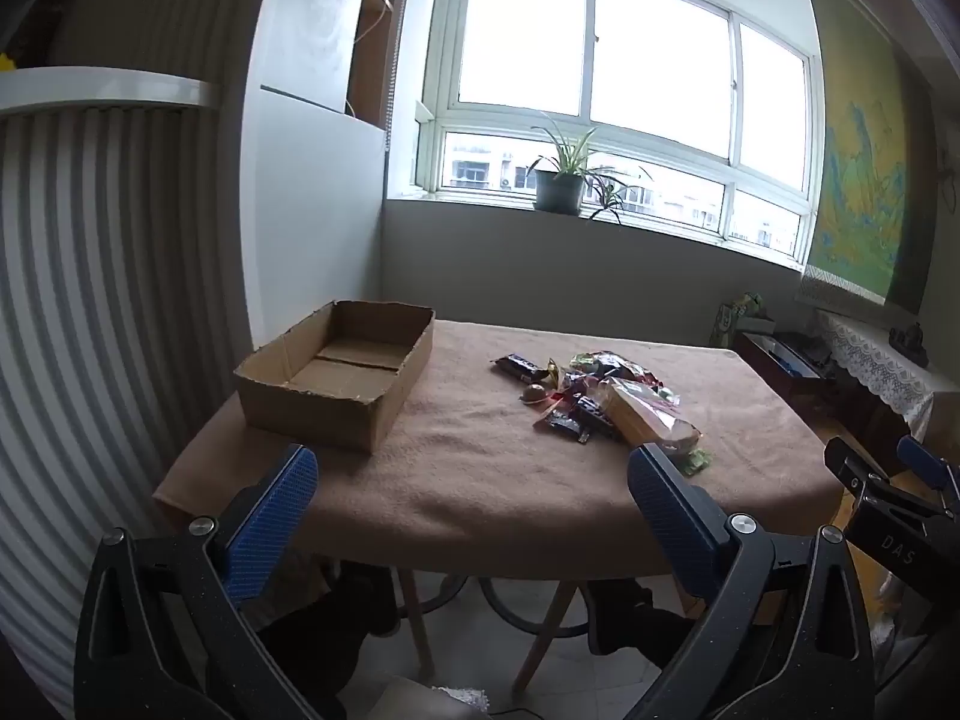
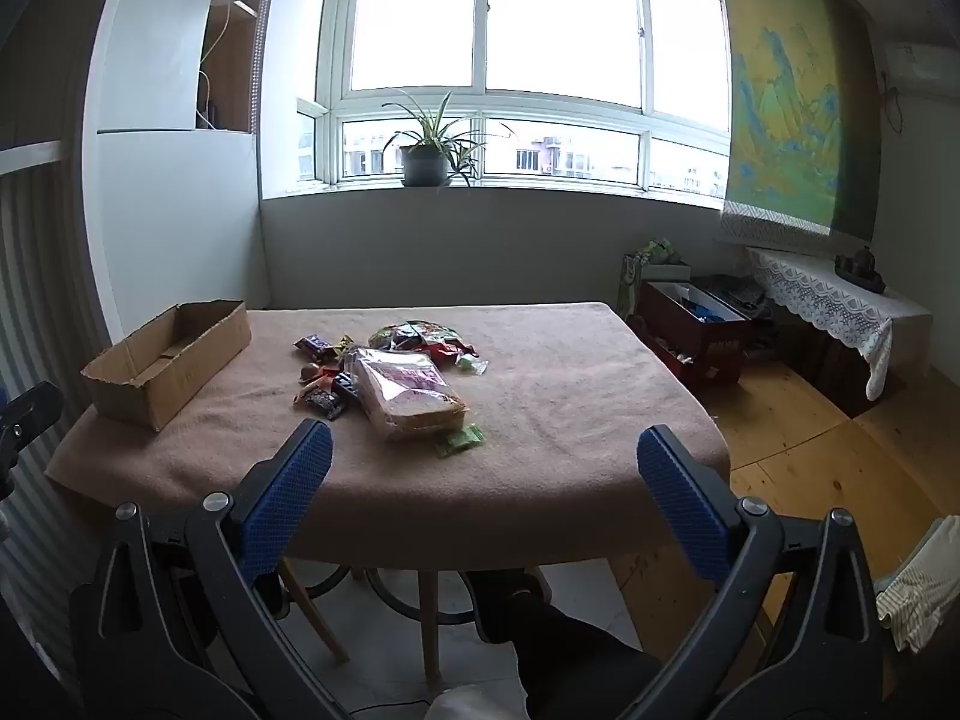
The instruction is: Organize snacks
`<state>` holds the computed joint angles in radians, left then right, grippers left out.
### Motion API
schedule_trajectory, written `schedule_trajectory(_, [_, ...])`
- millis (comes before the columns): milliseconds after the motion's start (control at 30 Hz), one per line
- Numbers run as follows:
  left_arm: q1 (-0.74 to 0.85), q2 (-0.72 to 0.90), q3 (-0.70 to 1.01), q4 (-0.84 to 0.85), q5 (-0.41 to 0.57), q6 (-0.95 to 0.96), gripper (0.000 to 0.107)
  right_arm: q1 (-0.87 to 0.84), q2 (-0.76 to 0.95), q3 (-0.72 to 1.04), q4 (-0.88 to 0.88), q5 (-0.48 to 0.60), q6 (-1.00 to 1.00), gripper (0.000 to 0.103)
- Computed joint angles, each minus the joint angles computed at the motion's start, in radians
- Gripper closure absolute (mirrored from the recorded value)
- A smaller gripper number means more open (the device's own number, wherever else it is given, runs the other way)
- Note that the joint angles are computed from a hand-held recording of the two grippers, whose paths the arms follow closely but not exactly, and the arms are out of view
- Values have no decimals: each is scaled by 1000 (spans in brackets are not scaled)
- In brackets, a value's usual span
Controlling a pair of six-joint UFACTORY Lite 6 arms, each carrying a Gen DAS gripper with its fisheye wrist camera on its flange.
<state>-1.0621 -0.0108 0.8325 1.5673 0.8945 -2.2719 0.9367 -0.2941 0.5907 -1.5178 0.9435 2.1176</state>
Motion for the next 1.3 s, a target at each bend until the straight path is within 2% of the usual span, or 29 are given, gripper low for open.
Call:
schedule_trajectory(67, [2,1,4,6,-10,4,4,5,-1,1,1,7,-3,0])
schedule_trajectory(133, [-12,-7,0,0,20,-7,4,6,1,3,-1,7,-7,0])
schedule_trajectory(267, [18,-33,-8,-1,-10,10,4,-3,5,3,-9,3,6,0])
schedule_trajectory(300, [-10,-7,2,-1,21,-3,4,-12,11,4,-19,-5,12,0])
schedule_trajectory(367, [-6,-4,6,0,16,2,4,-27,29,9,-39,-12,27,0])
schedule_trajectory(467, [-4,-7,3,4,15,6,4,20,0,9,4,31,-5,0])
schedule_trajectory(1300, [-23,14,23,-6,32,16,4,25,0,0,1,31,11,0])
